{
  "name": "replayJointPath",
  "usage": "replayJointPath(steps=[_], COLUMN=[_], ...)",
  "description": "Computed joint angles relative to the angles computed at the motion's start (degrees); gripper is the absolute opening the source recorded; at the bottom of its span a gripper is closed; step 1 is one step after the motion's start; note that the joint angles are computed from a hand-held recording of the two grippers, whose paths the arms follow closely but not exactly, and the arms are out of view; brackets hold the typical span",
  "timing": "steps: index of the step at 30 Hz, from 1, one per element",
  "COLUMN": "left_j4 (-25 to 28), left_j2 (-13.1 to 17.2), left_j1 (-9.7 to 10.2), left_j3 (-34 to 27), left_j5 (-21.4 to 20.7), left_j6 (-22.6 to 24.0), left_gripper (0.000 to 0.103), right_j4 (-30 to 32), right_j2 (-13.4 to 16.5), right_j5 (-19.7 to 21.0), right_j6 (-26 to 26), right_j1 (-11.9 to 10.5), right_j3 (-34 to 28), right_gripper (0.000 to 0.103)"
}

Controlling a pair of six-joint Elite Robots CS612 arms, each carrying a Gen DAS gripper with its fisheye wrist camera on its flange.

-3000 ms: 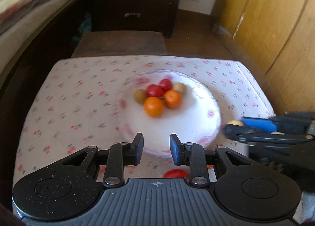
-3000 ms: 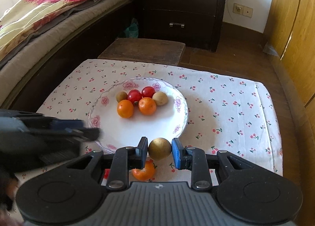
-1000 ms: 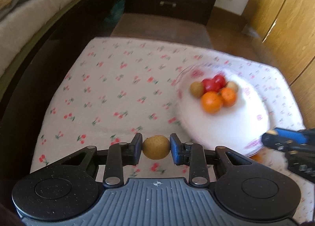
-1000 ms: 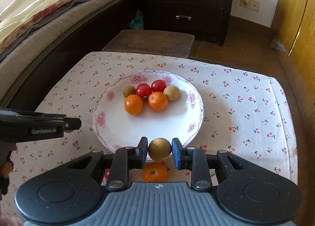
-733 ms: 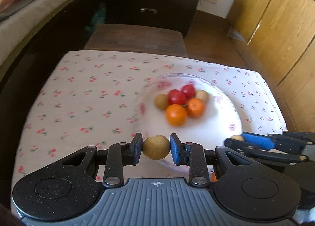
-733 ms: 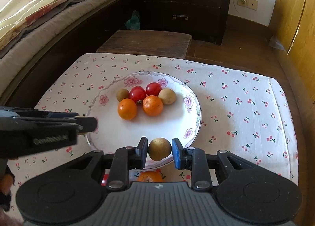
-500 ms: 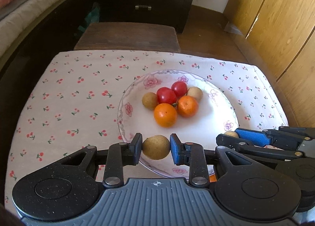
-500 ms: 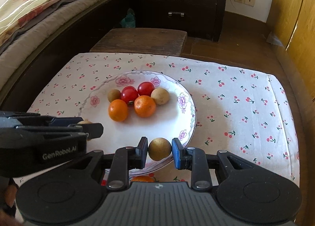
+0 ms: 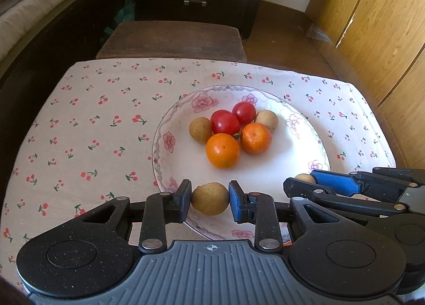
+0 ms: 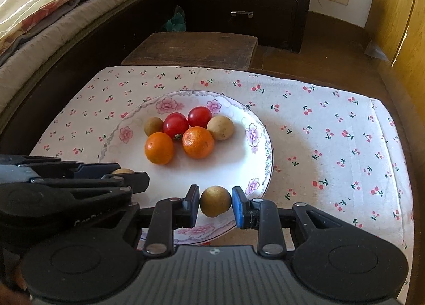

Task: Organize fruits
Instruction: 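Lower both brown fruits into the bowl and open both grippers, then move both open grippers down to the tomato and orange on the sheet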

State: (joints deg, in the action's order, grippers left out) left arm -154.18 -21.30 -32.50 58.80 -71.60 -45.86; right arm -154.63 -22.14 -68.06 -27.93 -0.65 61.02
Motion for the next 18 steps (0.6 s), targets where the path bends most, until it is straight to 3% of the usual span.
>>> replayJointPath(steps=[18], left_j4=[0.55], left_j2=[-0.16], left_j1=[-0.23], left_j3=[0.00], left_j5=[0.92], left_j6=[0.33], left_gripper=[0.040], right_j4=[-1.24], right_j2=[-0.26], right_j5=[0.36], right_j6=[0.76], right_j1=[-0.18], right_j3=[0.53], right_gripper=[0.029])
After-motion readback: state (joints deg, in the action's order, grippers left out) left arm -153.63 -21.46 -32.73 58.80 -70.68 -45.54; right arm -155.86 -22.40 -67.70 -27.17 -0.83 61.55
